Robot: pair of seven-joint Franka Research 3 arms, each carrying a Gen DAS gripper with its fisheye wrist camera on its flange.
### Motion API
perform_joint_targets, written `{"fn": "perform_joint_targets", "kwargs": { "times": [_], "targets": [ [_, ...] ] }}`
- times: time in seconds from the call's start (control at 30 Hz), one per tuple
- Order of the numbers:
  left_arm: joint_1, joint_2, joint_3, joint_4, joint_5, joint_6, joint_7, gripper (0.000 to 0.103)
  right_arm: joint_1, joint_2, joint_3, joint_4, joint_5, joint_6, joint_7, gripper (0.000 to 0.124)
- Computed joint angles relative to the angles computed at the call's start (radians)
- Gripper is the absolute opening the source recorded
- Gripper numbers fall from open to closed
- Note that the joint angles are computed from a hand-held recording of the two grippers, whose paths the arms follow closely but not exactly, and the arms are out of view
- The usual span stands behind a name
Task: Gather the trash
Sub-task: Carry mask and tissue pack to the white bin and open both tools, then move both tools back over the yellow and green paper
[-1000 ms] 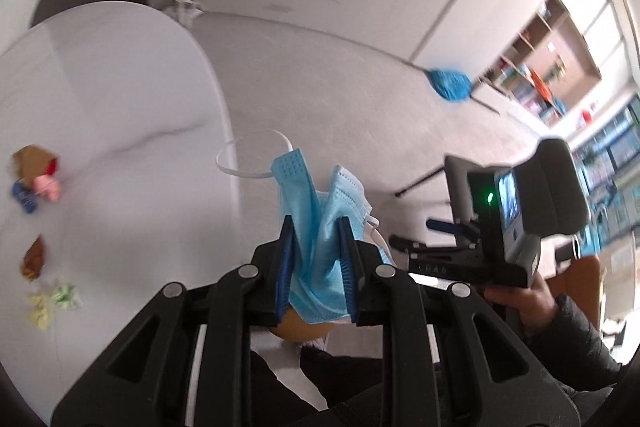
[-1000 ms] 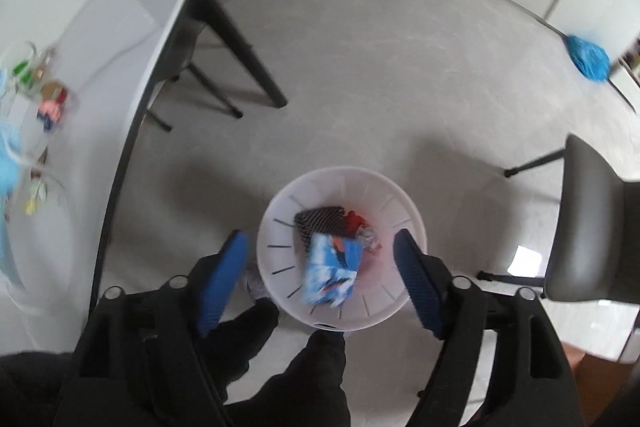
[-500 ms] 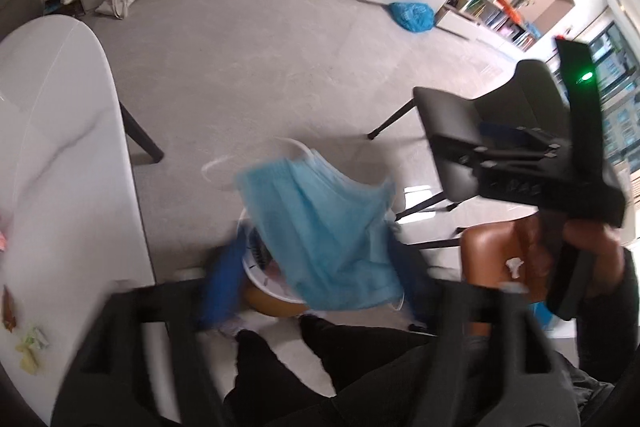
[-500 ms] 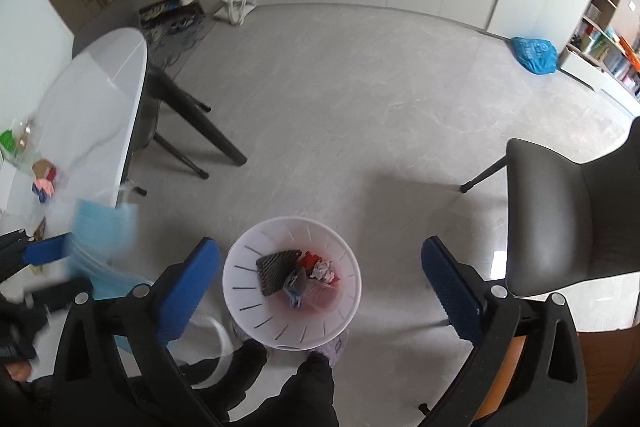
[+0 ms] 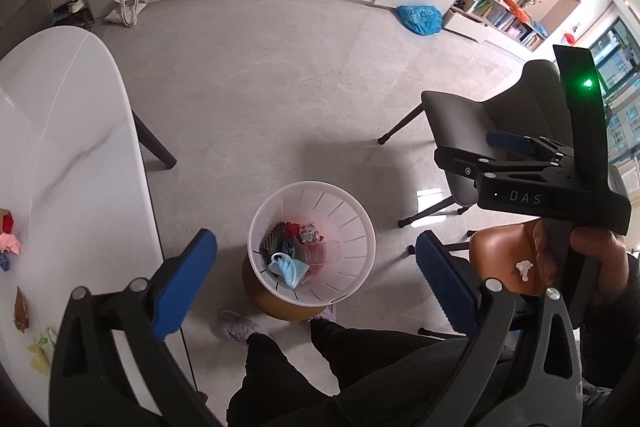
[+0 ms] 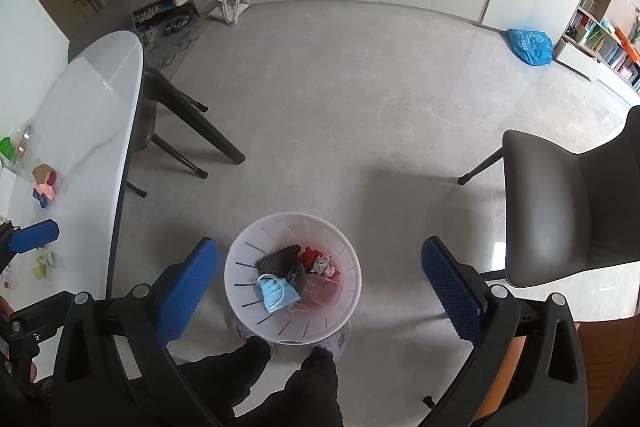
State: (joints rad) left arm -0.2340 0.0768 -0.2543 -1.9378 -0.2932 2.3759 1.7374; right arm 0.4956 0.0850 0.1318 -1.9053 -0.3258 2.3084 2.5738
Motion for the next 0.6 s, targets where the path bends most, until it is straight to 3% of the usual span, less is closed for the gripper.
{"fn": "perform_joint_targets", "kwargs": {
  "times": [0.37, 0.6],
  "targets": [
    [0.017, -0.028, 0.017, -0.031, -0.023, 0.015, -0.016, 0.095, 0.023, 0.05, -0.003, 0.066, 0.004, -0.017, -0.032, 0.1],
    [0.033, -0.085, 0.043, -0.086, 0.018, 0.065, -0.114, 0.095, 0.061, 0.118, -0.005, 0.17, 0.001, -0.025, -0.077, 0.1]
  ]
}}
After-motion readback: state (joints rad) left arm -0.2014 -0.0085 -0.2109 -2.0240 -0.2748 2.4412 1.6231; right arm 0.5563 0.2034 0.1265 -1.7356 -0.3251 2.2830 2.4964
